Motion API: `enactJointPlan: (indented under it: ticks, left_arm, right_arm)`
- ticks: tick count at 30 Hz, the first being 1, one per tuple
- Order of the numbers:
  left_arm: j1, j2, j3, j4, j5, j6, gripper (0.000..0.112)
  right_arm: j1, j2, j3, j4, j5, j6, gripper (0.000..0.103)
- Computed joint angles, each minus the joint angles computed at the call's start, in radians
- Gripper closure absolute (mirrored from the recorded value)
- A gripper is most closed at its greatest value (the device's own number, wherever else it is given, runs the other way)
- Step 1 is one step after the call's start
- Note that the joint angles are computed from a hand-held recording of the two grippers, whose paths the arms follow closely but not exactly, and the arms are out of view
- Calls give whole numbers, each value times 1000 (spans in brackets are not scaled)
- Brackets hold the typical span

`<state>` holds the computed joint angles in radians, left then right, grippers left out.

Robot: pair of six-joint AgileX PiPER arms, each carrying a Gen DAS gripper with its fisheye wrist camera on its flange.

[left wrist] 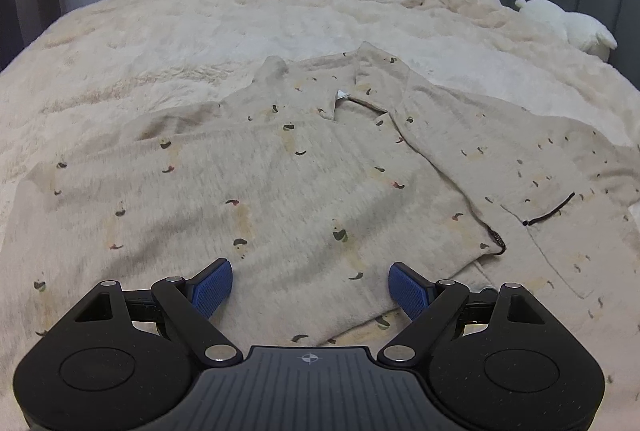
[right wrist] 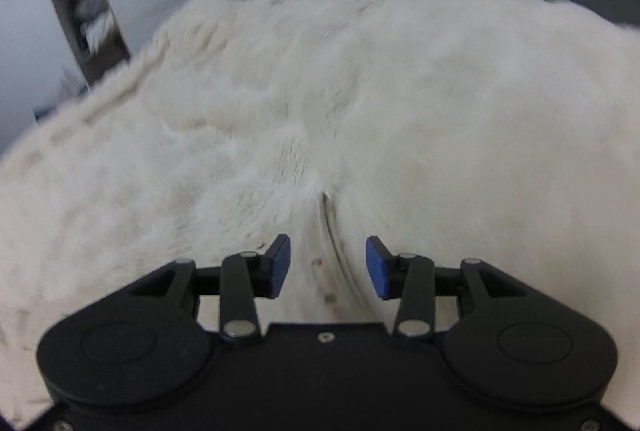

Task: Fold clothes

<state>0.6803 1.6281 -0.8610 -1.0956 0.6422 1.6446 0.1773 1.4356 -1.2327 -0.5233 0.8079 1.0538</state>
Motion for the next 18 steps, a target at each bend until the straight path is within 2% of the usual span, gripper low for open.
enactJointPlan:
  ticks: [2,4,5,6,7,10,13,15,16,18]
  left_arm:
    - [3,2,1,-10,-3,19,30]
    - [-1,6,1,-23,-11,30,30]
    - [-4,7,1,-27,-15,32,30]
    - [-7,8,4,-32,-20,39,30]
    - [-11,8,7,-40,-25,49,30]
    - [-16,7,20,-62,-37,85,30]
    - [-14,9,19,-65,-35,87,30]
    - [-14,9,19,-64,-36,83,30]
    - [-14,8,20,-62,-36,82,30]
    - [-11,3,20,-56,-30,74,30]
  right_arm:
    - [-23,93,-74,33,4,-75,57]
    - [-19,120,-92,30,12,-87,58]
    - [-21,138,-104,40,7,-101,65]
    - [-33,149,-115,77,-3,-141,91]
    - [-33,162,-124,86,-5,-158,102]
    - [2,187,-149,-81,-10,-81,102]
    - [6,204,-169,-130,-14,-39,99]
    - [24,288,-261,-79,96,-133,84]
    - [31,289,-264,-84,112,-134,81]
    - [55,261,-237,-120,137,-90,63]
